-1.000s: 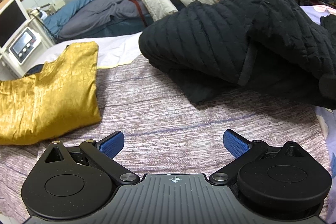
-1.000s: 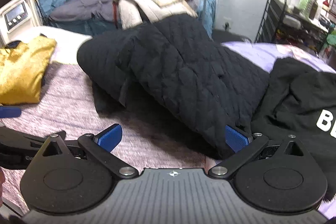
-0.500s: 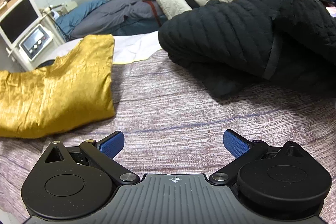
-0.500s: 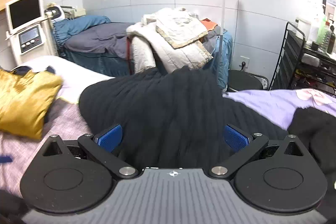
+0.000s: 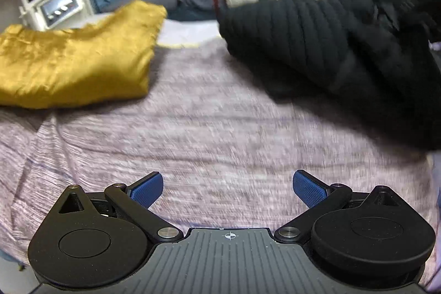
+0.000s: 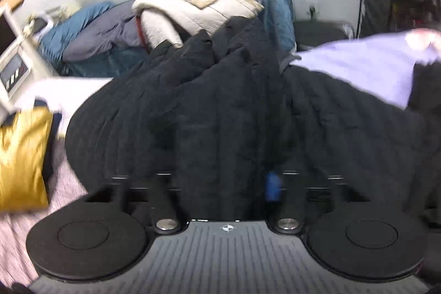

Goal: Fold large clothes

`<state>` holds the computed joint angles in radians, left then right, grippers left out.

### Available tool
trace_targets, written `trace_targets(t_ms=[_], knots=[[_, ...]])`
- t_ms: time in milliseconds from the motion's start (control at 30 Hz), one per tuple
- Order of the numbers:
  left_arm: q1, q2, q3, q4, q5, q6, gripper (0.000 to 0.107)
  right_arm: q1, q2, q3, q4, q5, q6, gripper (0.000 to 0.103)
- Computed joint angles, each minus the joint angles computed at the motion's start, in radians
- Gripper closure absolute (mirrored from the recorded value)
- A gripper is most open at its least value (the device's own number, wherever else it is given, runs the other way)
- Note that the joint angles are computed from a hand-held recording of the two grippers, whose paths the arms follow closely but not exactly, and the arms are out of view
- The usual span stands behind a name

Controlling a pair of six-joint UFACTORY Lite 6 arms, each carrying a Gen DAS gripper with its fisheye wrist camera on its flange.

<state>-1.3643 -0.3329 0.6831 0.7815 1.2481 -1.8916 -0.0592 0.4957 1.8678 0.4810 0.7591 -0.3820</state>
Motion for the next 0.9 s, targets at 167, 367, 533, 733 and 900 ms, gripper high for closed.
trace_targets(t_ms=[167,367,533,733,900], knots=[[-0.05,-0.049,0.011,0.082,0.069,-0.08,0.004,-0.146,-0.286,-0.282,0.258,0.245,-0.318,0.089],[-0.063,-0.058,0.022,0.132,0.085,-0.141,0.004,-0.348,-0.645,-0.637,0.32,0.68,-0.522,0.09],[-0.048,-0.099,-0.016,0.162,0.034,-0.17,0.004,-0.374,-0.855,-0.947,0.146,0.659,-0.575,0.082],[-0.046,-0.1,-0.05,0.143,-0.002,-0.178,0.004,-0.403,-0.99,-1.069,0.15,0.541,-0.594,0.05],[-0.036,-0.15,-0.064,0.209,-0.011,-0.218,0.004,-0.629,-1.071,-0.953,0.402,0.664,-0.851,0.012]])
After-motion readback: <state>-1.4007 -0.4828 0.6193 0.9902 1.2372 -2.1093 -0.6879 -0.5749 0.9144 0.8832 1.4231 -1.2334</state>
